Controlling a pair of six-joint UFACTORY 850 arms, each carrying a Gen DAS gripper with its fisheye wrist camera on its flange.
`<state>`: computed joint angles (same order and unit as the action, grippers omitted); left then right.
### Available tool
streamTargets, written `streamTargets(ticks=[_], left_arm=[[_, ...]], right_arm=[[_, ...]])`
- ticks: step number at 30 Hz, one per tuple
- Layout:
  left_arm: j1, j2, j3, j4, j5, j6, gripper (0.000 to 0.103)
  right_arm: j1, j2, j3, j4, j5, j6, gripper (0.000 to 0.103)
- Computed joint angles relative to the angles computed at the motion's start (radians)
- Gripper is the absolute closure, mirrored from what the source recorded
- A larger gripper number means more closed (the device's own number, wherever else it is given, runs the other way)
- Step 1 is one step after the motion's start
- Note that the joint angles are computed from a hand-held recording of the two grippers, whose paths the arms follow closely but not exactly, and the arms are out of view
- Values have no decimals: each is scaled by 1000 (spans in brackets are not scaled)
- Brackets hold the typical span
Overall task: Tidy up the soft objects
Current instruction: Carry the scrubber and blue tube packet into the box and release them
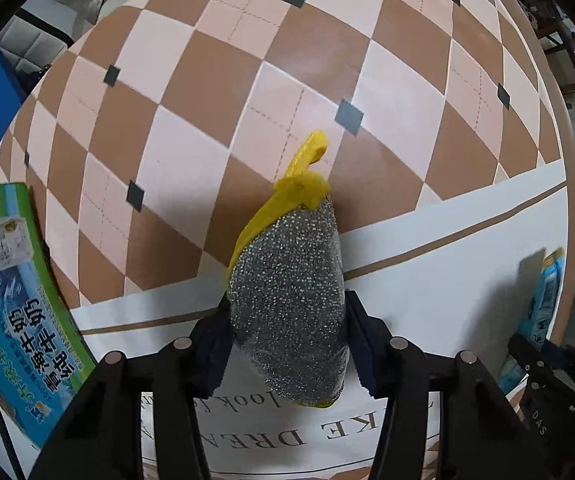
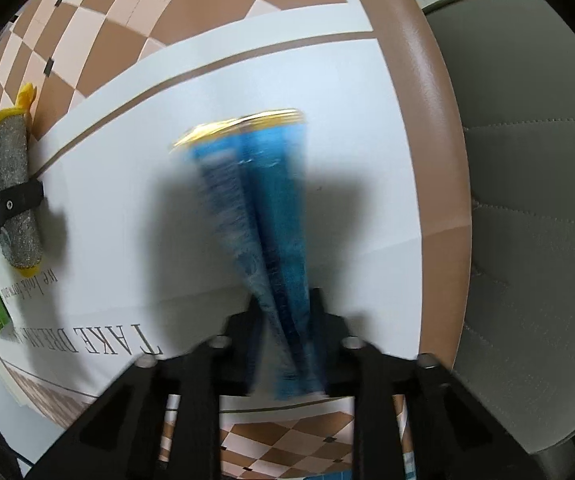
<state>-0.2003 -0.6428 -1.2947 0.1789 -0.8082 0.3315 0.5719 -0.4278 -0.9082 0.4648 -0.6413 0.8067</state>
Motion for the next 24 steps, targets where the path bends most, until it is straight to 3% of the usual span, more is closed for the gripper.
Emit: streamTargets(ticks=[7, 14, 18, 22, 24], left_arm=[[57, 124, 85, -95, 31, 127, 56], [221, 264, 98, -250, -16, 365, 56], [364, 256, -9, -310, -80, 458, 55], [467, 183, -159, -317, -115, 471, 55], [506, 127, -258, -298, -124, 454, 55]], right_arm=[[57, 38, -45, -36, 1, 92, 87], [144, 84, -180, -111, 64, 223, 87], [182, 43, -365, -200, 48, 277, 87], [216, -132, -676, -288, -17, 318, 87], [210, -236, -864, -325, -93, 322, 87]])
